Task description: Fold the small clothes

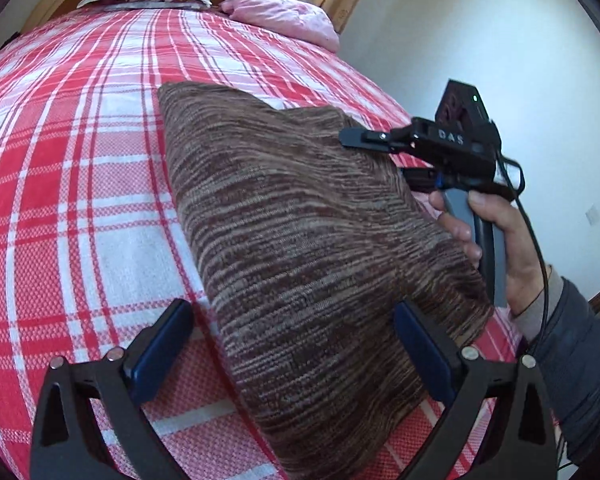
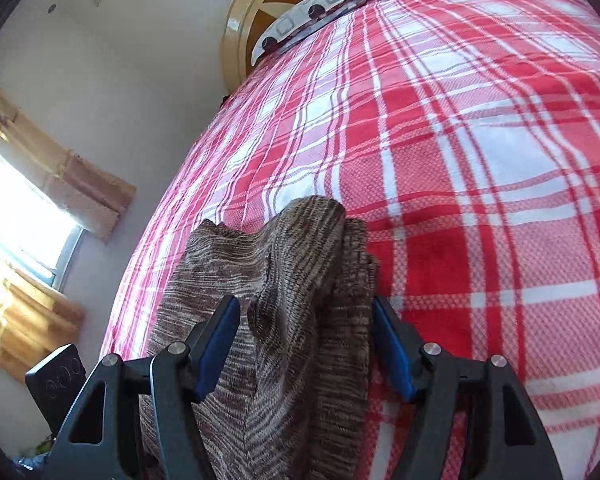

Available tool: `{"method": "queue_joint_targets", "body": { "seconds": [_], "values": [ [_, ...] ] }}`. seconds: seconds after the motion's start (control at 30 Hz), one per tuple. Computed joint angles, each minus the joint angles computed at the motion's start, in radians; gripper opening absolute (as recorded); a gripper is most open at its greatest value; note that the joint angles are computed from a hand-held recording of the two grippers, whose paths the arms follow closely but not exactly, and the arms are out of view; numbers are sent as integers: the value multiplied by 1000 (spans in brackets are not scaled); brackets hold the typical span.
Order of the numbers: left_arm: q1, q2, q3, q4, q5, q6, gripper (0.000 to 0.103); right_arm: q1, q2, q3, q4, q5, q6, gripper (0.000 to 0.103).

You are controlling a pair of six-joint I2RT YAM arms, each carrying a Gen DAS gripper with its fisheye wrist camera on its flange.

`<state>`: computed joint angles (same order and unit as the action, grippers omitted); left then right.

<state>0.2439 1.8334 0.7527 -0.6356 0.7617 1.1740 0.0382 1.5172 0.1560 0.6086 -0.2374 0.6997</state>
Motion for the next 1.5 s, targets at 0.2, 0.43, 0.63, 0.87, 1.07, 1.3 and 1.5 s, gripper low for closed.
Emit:
{"method": "queue_joint_targets", "body": {
  "seconds": [0.2,0.43,0.63,0.87,1.07,1.3,1.5],
  "values": [
    [16,-26,-25,-28,-37,51,77,-10,45,-16,81,-23,20,30],
    [89,48,68,-182,-40,120,30,147,-149,-20,-63,160,67,22],
    [196,27,140,-348,-17,246,25,306,-356,13,-252,318,131,21],
    [388,19,260,-557,-22,470,25,539,-411,90,-346,495,249,21],
    [563,52,362,-695,-67,623,25,704,-238,228,-294,583,308,21],
    [718,151,522,-805,-90,699,25,829,26,444,-213,617,331,21],
    [807,268,713,-895,-97,707,25,855,219,632,-206,581,334,20]
  ]
}}
